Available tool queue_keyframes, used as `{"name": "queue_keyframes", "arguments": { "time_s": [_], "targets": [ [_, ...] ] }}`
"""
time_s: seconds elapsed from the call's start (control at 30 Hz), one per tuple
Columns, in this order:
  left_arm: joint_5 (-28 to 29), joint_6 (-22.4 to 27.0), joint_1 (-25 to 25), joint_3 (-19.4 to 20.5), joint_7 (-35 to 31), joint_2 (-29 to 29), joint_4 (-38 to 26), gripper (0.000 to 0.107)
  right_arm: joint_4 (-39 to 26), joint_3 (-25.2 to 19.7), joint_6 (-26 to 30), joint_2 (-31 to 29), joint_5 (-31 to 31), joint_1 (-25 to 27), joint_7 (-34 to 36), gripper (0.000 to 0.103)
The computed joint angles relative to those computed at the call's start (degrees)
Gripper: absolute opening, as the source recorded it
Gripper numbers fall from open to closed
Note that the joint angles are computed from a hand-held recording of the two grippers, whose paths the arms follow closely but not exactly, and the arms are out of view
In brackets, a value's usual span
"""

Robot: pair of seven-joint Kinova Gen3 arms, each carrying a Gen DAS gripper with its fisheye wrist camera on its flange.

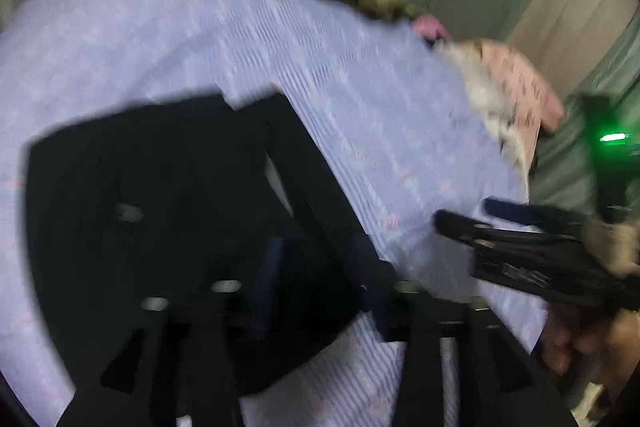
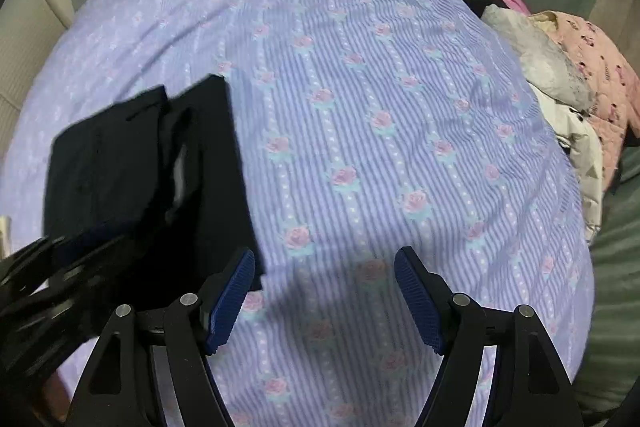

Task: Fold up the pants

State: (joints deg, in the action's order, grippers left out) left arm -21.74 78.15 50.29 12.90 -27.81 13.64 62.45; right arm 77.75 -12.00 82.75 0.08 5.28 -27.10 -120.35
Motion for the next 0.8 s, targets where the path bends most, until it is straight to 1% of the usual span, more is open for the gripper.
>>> {"name": "queue_keyframes", "arguments": {
  "time_s": [0.03, 0.07, 0.1, 0.13, 0.17, 0.2, 0.23, 0.27, 0.3, 0.37, 0.4, 0.43, 0.47, 0.5, 0.57, 0.6, 0.67, 0.7, 0.73, 0.77, 0.8],
  "targets": [
    [-2.3, 2.3, 2.2, -1.4, 1.6, -2.0, 0.1, 0.092, 0.1, 0.6, -1.9, -0.6, -2.1, 0.1, 1.1, 0.074],
    [-4.7, 4.5, 4.5, -3.0, 2.7, -3.8, 0.5, 0.098, 0.1, 0.2, -4.2, -0.9, -4.4, 0.9, 2.6, 0.074],
    [-7.0, 6.6, 5.8, -3.5, 3.7, -4.9, 1.0, 0.098, 0.5, -1.0, -6.5, -1.0, -6.8, 2.8, 4.6, 0.074],
    [-8.3, 8.9, 6.0, -3.5, 4.6, -5.3, 1.4, 0.098, 0.1, -3.2, -8.9, -0.3, -9.1, 5.0, 6.5, 0.074],
    [-8.8, 11.1, 5.2, -3.3, 5.1, -5.7, 2.1, 0.096, -0.1, -5.7, -11.2, 0.9, -11.4, 7.4, 8.4, 0.074],
    [-8.5, 12.3, 3.2, -2.4, 5.2, -6.1, 3.0, 0.095, 0.2, -7.0, -13.1, 1.8, -13.8, 9.1, 10.0, 0.073],
    [-8.0, 13.1, 0.6, -1.4, 5.3, -6.4, 4.4, 0.094, -0.1, -7.8, -15.2, 3.6, -16.1, 9.7, 11.8, 0.072],
    [-6.6, 13.0, -2.1, -0.6, 4.9, -7.0, 6.0, 0.090, -0.3, -7.5, -17.1, 5.3, -18.4, 9.4, 13.6, 0.070],
    [-5.2, 12.5, -4.1, -0.6, 4.4, -7.7, 7.6, 0.089, -0.7, -6.3, -18.5, 6.6, -20.2, 8.0, 15.2, 0.065],
    [-2.9, 11.0, -7.0, -1.0, 4.2, -9.3, 10.6, 0.088, -1.6, -2.8, -20.5, 9.9, -24.9, 4.9, 19.7, 0.063],
    [-2.0, 9.6, -8.2, -1.2, 4.3, -10.3, 12.3, 0.088, -1.8, -2.1, -21.5, 10.9, -26.2, 4.2, 21.3, 0.059],
    [-1.7, 8.4, -9.8, -0.3, 4.5, -10.2, 13.0, 0.088, -1.7, -2.4, -22.8, 11.9, -27.7, 4.5, 22.8, 0.057],
    [-1.5, 8.0, -10.6, 0.0, 4.6, -10.2, 13.5, 0.088, -1.9, -2.6, -23.4, 12.8, -28.2, 4.5, 23.3, 0.056],
    [-1.7, 7.5, -10.8, 0.2, 5.1, -10.5, 14.1, 0.088, -2.5, -1.8, -23.4, 13.8, -27.7, 3.4, 23.1, 0.056],
    [-1.5, 6.0, -11.8, 0.9, 5.5, -11.0, 15.4, 0.089, -4.2, 1.2, -22.2, 15.6, -24.1, -0.5, 20.7, 0.056],
    [-1.3, 5.3, -12.0, 1.1, 5.4, -10.9, 15.6, 0.089, -4.6, 1.4, -21.8, 15.9, -22.7, -1.2, 19.6, 0.055],
    [-1.3, 4.7, -13.1, 2.2, 4.6, -10.7, 15.6, 0.089, -3.4, 0.9, -23.0, 15.7, -22.4, -0.8, 19.1, 0.055],
    [-1.3, 4.7, -13.1, 2.4, 4.3, -10.4, 15.5, 0.089, -2.9, 0.9, -22.7, 15.8, -23.0, -0.7, 18.9, 0.055],
    [-1.2, 4.6, -13.4, 3.0, 4.0, -10.4, 15.6, 0.089, -2.8, 0.0, -21.6, 16.2, -24.4, 0.5, 19.6, 0.053],
    [-1.0, 4.4, -13.4, 3.0, 3.6, -10.4, 15.8, 0.089, -2.4, -0.9, -20.7, 16.3, -25.8, 1.4, 20.6, 0.053],
    [-0.7, 4.4, -13.1, 2.7, 3.2, -10.4, 15.9, 0.089, -1.5, -0.7, -20.5, 15.7, -26.2, 1.3, 21.7, 0.053]
  ]
}}
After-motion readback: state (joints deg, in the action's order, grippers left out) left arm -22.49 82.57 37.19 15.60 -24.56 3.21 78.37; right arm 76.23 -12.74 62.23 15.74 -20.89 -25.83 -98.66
